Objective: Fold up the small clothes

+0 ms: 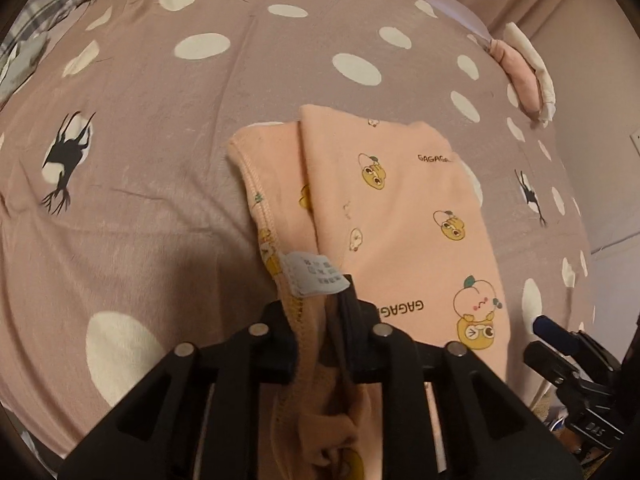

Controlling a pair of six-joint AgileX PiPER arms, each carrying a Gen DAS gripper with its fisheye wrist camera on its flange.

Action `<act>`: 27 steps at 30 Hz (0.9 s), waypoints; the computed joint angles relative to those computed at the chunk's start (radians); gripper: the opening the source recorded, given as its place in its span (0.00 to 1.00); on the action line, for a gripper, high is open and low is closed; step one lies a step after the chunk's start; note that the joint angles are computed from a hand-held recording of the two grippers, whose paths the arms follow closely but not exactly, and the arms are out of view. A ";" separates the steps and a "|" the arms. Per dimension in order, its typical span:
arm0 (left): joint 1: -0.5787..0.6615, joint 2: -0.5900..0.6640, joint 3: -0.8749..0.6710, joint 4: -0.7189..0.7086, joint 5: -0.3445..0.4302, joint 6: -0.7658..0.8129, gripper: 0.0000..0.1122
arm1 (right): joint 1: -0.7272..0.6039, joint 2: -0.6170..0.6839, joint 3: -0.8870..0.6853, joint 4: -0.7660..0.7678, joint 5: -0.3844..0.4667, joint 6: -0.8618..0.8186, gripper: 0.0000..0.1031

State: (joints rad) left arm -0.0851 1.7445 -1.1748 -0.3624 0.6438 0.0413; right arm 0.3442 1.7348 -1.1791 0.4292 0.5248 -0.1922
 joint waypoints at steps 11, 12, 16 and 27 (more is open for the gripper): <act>0.048 -0.162 0.177 -0.161 0.059 0.146 0.35 | 0.033 0.059 -0.057 -0.012 0.042 0.012 0.49; 0.037 -0.167 0.193 -0.143 0.046 0.137 0.35 | 0.038 0.067 -0.059 -0.012 0.045 0.010 0.49; 0.018 -0.145 0.224 -0.113 0.008 0.095 0.38 | 0.056 0.093 -0.067 -0.036 0.055 0.027 0.49; 0.021 -0.139 0.251 -0.147 -0.036 0.103 0.45 | 0.064 0.115 -0.060 -0.064 0.067 0.052 0.49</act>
